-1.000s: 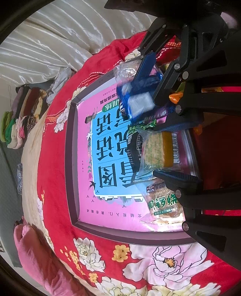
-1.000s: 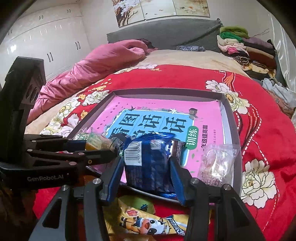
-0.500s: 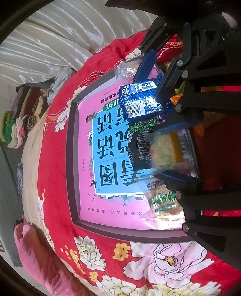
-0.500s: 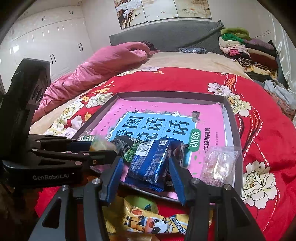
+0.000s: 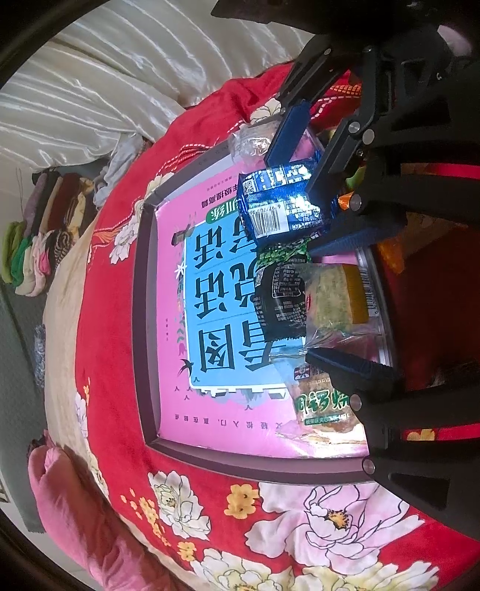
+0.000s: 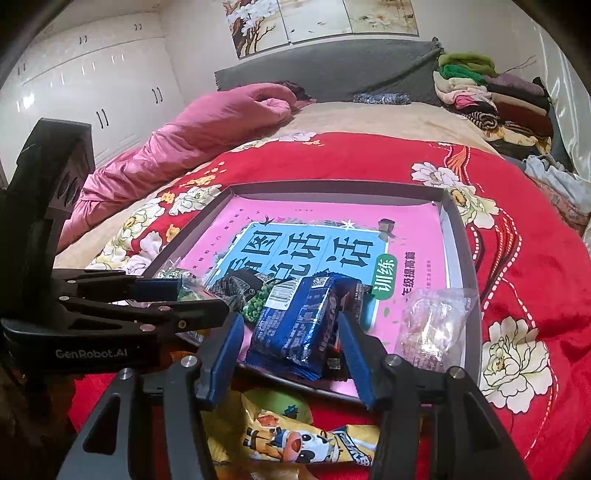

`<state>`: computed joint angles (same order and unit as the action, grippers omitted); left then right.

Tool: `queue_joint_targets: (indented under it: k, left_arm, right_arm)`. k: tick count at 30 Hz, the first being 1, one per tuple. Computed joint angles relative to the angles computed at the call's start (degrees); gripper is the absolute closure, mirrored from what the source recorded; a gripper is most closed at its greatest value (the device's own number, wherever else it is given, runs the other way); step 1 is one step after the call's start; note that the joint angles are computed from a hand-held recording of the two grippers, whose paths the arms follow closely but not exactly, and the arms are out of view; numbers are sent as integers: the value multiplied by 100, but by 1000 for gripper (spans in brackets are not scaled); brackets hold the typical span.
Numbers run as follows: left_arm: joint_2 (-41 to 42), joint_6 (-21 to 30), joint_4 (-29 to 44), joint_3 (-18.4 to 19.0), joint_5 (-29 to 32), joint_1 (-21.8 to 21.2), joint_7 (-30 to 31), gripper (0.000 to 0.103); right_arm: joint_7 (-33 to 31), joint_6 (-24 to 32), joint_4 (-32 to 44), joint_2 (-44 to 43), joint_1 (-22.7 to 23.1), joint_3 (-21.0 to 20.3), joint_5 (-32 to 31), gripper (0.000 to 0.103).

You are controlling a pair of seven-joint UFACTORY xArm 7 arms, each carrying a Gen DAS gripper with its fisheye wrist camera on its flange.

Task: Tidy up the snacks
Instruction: 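Open the left gripper to release the yellow cake packet onto the tray, then withdraw both grippers from the tray toward the loose snacks on the bedspread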

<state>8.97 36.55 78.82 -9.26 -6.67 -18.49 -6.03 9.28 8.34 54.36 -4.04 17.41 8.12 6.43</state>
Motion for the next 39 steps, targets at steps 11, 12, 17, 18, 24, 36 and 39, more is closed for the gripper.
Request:
queue_joint_targets:
  k: [11, 12, 17, 18, 24, 36, 39]
  left_arm:
    - [-123, 36, -67, -8, -22, -8, 28, 38]
    - [-140, 35, -78, -7, -31, -6, 29, 38]
    - [-239, -9, -146, 13, 106, -21, -29, 31]
    - [-252, -12, -157, 15, 102, -15, -33, 31]
    - [-335, -31, -212, 4, -12, 11, 34, 28]
    - [-496, -25, -274, 4, -289, 50, 178, 25]
    - [-562, -41, -304, 5, -333, 56, 206, 25]
  right_arm:
    - [14, -95, -76, -81, -8, -31, 115, 46]
    - [109, -113, -91, -93, -44, -10, 12, 45]
    - [199, -167, -140, -140, -66, -22, -60, 42]
    - [209, -178, -156, -153, -68, -26, -70, 42]
    - [445, -259, -207, -209, -141, 13, -329, 42]
    - [714, -543, -371, -380, -195, -23, -517, 34]
    - [683, -628, -409, -423, -179, -49, -456, 32]
